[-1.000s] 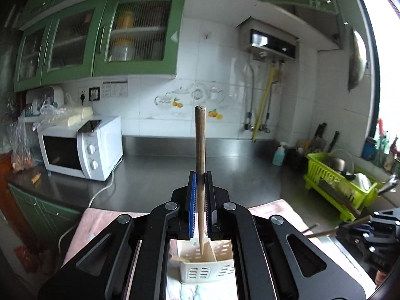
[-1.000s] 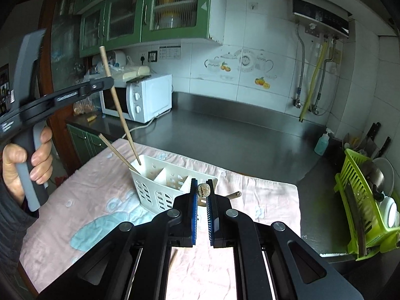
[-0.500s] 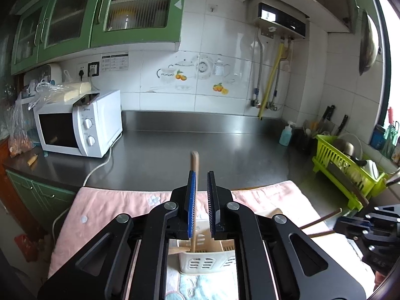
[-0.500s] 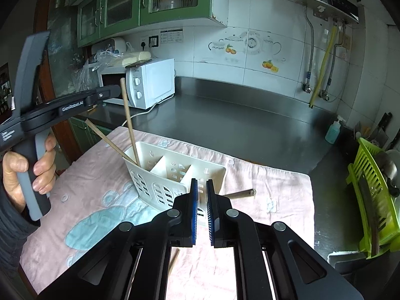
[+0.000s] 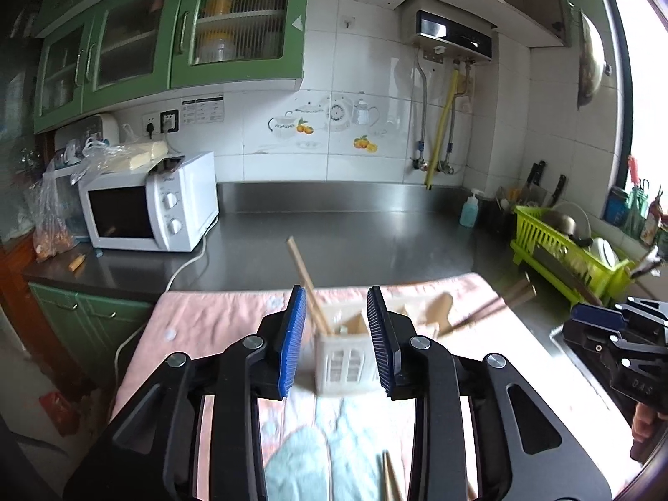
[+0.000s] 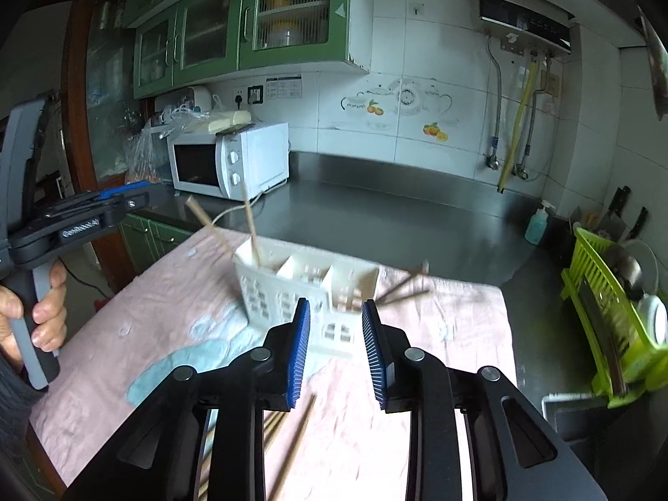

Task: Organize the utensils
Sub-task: 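Bring both open tools back down to the remaining chopsticks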

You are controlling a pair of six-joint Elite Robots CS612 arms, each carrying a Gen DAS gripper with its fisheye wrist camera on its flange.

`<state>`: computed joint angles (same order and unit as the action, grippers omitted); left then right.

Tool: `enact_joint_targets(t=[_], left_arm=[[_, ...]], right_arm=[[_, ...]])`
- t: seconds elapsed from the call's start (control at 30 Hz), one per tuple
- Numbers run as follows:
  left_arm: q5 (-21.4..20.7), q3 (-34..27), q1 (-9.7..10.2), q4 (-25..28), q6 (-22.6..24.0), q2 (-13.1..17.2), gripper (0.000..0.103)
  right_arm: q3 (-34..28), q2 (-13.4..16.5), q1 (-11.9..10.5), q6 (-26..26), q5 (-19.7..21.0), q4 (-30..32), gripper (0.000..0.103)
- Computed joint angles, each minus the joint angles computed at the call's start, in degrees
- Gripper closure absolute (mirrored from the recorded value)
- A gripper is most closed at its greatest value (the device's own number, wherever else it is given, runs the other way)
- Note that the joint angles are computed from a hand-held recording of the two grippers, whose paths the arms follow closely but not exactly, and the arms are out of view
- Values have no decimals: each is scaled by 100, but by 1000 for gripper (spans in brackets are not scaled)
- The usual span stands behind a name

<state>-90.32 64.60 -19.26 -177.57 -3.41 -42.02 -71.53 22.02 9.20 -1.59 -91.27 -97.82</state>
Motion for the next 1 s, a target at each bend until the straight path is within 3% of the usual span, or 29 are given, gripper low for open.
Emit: enact_joint_targets(t=[0.23,0.33,0.43,0.73,1.0], left_arm=[[-50,1180,9,-360,33,-509,72],[-33,1600,-6,-481,32,-642,72],[50,1959,-36,-596,60,-723,72],[-394,2443,-14,-295,-213,-731,72],[-578,2594,-105,-23,-62,-636,72]], right_arm=[[-827,519,126,280,-23,559,77],[-1144,745,160,517,93,806,77],[-1370,948,243,571,-82,997,77],[-1717,1371,349,1025,-94,1538,77],[-1714,1508,387,1141,-194,1665,77]])
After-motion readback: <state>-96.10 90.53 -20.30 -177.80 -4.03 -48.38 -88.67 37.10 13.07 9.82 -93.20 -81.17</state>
